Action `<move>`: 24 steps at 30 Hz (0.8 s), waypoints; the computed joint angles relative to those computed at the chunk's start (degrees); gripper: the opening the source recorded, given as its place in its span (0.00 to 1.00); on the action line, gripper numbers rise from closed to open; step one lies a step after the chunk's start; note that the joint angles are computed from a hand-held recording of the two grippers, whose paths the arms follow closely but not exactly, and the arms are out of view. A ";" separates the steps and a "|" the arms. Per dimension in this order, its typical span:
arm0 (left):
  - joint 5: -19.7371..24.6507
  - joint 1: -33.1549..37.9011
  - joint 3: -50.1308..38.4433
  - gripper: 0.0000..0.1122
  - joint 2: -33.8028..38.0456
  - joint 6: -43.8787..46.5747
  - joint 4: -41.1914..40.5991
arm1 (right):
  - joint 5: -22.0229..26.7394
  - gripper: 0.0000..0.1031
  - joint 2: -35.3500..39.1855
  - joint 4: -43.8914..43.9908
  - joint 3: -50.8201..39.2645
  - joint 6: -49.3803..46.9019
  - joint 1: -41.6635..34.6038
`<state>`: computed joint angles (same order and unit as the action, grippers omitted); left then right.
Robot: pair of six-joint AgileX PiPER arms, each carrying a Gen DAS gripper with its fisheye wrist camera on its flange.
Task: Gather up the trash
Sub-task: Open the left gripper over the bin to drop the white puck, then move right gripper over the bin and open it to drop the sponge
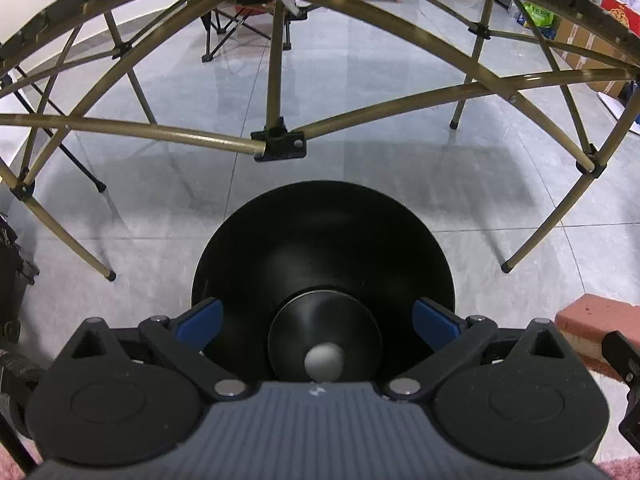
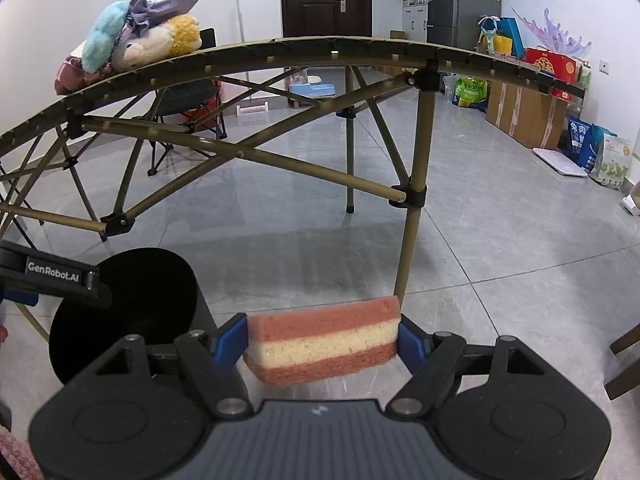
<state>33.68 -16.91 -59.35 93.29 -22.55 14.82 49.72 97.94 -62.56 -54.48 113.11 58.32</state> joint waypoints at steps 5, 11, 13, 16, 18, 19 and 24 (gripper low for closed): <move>0.51 0.11 -0.11 0.92 0.00 0.13 0.08 | 0.16 0.74 -0.03 0.09 -0.18 -0.34 0.16; 0.80 0.30 0.18 0.92 -0.47 0.34 -0.04 | 0.58 0.74 0.14 0.21 -0.86 -0.91 0.61; 0.91 0.63 0.25 0.92 -0.66 0.71 -0.27 | 0.75 0.74 0.31 0.48 -1.30 -1.34 0.81; 0.65 0.98 0.69 0.92 -1.25 0.98 -0.28 | 0.80 0.74 0.51 0.50 -1.78 -1.74 0.98; 0.28 1.15 1.19 0.92 -1.86 1.27 -0.34 | 0.89 0.74 0.85 0.65 -2.39 -2.26 1.14; 0.21 1.30 1.37 0.92 -2.14 1.53 -0.50 | 0.93 0.74 0.98 0.74 -2.65 -2.48 1.23; 0.12 2.29 1.94 0.92 -3.12 2.21 -0.76 | 1.51 0.74 1.78 1.00 -4.51 -3.77 1.90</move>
<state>33.79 -14.62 -57.41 90.17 -20.34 14.05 51.23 99.72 -61.56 -58.99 109.34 60.23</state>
